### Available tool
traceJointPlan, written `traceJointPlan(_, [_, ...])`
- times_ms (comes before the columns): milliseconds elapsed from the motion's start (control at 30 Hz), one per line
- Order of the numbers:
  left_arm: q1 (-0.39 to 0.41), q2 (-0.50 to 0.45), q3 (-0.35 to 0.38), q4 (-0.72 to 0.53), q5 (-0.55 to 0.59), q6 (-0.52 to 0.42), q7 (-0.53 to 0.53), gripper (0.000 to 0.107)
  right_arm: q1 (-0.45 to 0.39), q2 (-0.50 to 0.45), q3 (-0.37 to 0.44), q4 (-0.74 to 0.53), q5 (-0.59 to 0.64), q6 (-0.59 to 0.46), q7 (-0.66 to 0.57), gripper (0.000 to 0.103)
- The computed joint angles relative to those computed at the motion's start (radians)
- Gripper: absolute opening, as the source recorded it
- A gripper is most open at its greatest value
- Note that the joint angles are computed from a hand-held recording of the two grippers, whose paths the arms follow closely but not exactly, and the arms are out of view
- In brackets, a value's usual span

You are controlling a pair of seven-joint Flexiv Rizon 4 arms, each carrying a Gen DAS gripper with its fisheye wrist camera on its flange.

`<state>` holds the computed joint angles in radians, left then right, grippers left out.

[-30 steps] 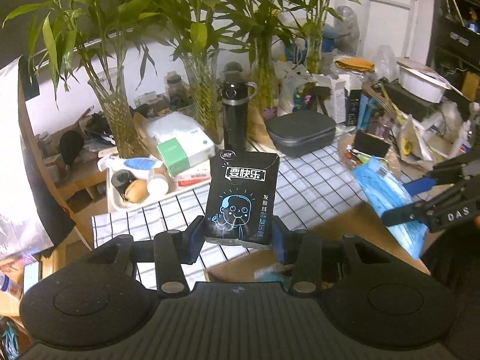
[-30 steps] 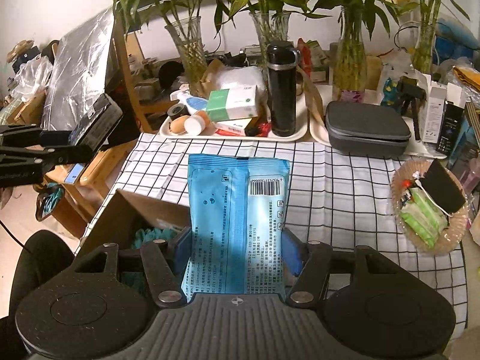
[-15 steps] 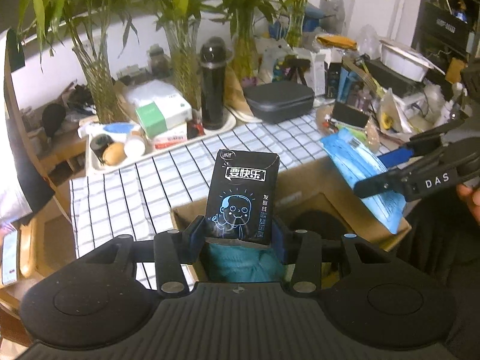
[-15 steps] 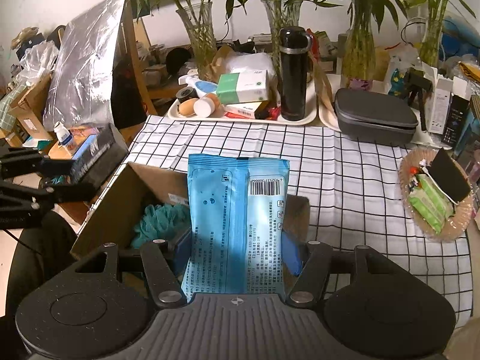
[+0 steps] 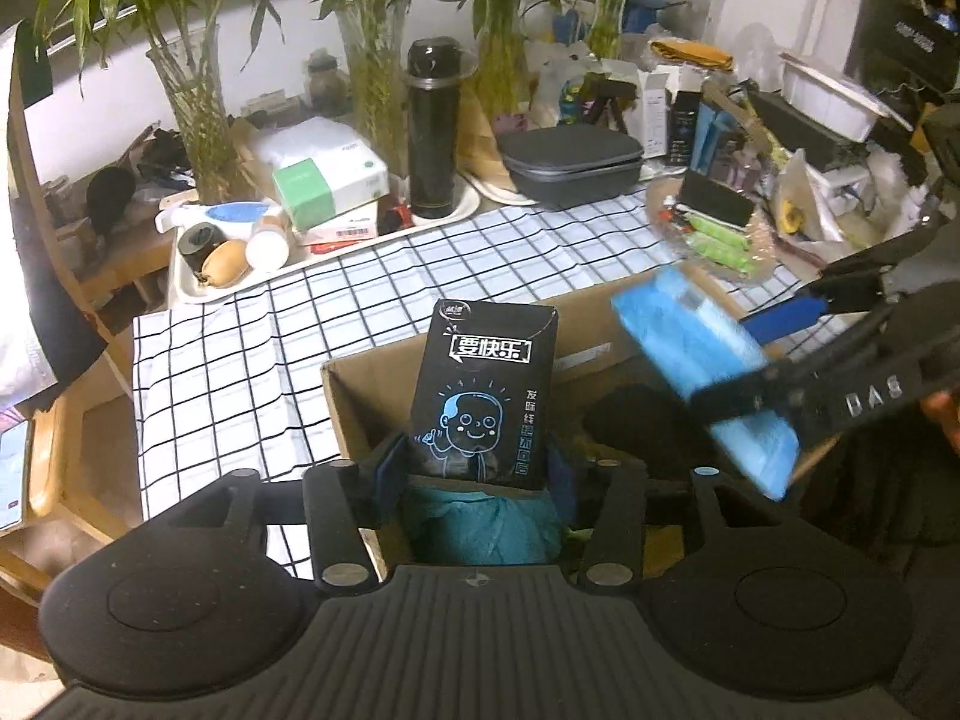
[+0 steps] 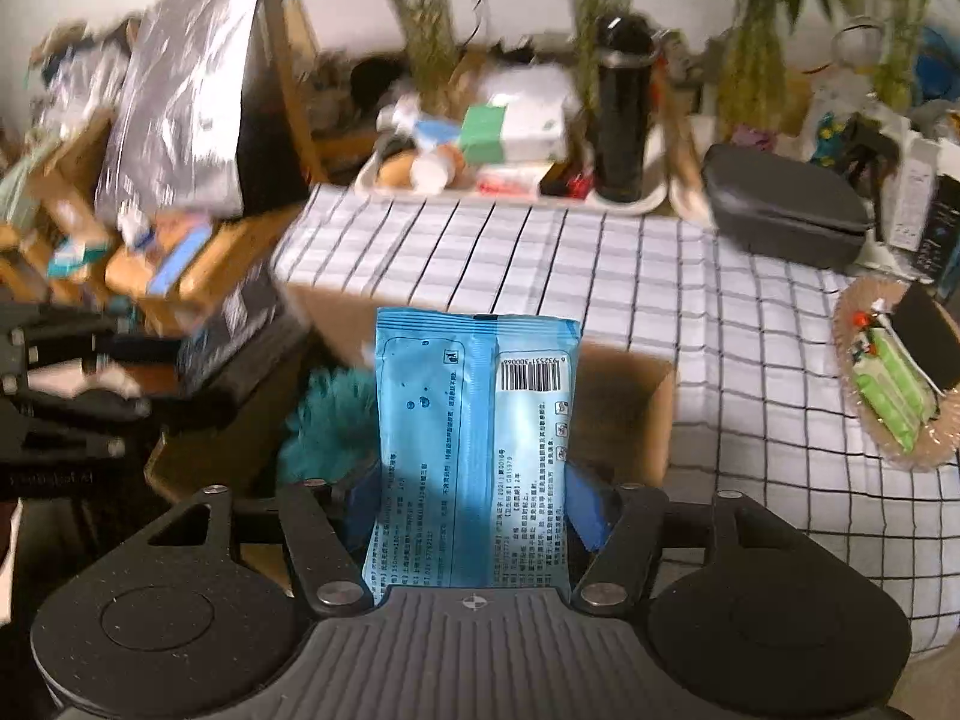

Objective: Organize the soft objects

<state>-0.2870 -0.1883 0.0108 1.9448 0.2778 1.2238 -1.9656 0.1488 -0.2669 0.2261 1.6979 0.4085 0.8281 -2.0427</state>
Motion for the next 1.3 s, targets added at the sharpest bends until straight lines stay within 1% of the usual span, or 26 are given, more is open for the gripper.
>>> traceJointPlan(33, [-0.006,-0.002,0.007,-0.009,0.017,-0.016,-0.016,0.049,0.008,-0.001,-0.002,0.01,-0.017,0.012,0.001,0.086])
traceJointPlan(100, [-0.008,-0.003,0.007,-0.012,0.026,-0.028,-0.025,0.051,0.024,0.003,-0.005,0.042,-0.052,0.063,0.012,0.099])
traceJointPlan(133, [-0.004,0.0,0.004,-0.005,0.02,-0.024,-0.019,0.059,0.023,0.005,-0.004,0.05,-0.055,0.076,0.011,0.1])
traceJointPlan(200, [-0.009,0.007,0.011,-0.002,0.042,-0.022,-0.042,0.071,0.017,0.005,-0.002,0.051,-0.052,0.074,0.014,0.1])
traceJointPlan(233, [-0.013,0.009,0.015,-0.004,0.061,-0.018,-0.059,0.072,0.015,0.007,-0.002,0.054,-0.051,0.074,0.016,0.103])
traceJointPlan(500, [-0.016,0.026,0.018,-0.017,0.128,-0.041,-0.162,0.073,0.011,0.032,-0.008,0.095,-0.076,0.126,0.037,0.103])
traceJointPlan(567, [-0.015,0.033,0.016,-0.016,0.139,-0.046,-0.188,0.079,0.008,0.042,-0.006,0.103,-0.071,0.134,0.035,0.103])
traceJointPlan(600, [-0.016,0.036,0.018,-0.012,0.156,-0.03,-0.211,0.083,0.007,0.047,-0.006,0.109,-0.069,0.139,0.035,0.103])
traceJointPlan(633, [-0.019,0.042,0.023,-0.009,0.183,-0.013,-0.241,0.088,0.006,0.054,-0.006,0.115,-0.067,0.146,0.035,0.103])
traceJointPlan(700, [-0.028,0.049,0.029,-0.019,0.247,-0.016,-0.302,0.094,0.004,0.067,-0.004,0.125,-0.056,0.156,0.028,0.103])
traceJointPlan(733, [-0.029,0.054,0.029,-0.02,0.271,-0.014,-0.323,0.1,0.003,0.074,-0.004,0.132,-0.05,0.163,0.023,0.103])
traceJointPlan(767, [-0.027,0.059,0.025,-0.016,0.281,-0.013,-0.334,0.102,0.004,0.082,-0.005,0.141,-0.048,0.173,0.023,0.103])
traceJointPlan(800, [-0.022,0.064,0.02,-0.008,0.275,-0.01,-0.338,0.103,0.006,0.089,-0.006,0.149,-0.048,0.182,0.023,0.103])
traceJointPlan(900, [-0.005,0.079,-0.001,0.022,0.224,-0.007,-0.305,0.103,0.008,0.111,-0.008,0.176,-0.04,0.206,0.02,0.103])
traceJointPlan(967, [-0.009,0.09,-0.004,0.025,0.249,-0.03,-0.332,0.103,0.012,0.126,-0.011,0.196,-0.04,0.225,0.019,0.103])
traceJointPlan(1100, [-0.007,0.112,-0.023,0.034,0.261,-0.092,-0.345,0.103,0.024,0.155,-0.015,0.243,-0.056,0.272,0.026,0.103])
traceJointPlan(1300, [0.011,0.133,-0.05,0.081,0.16,-0.107,-0.283,0.103,0.035,0.186,-0.019,0.284,-0.036,0.293,0.008,0.103])
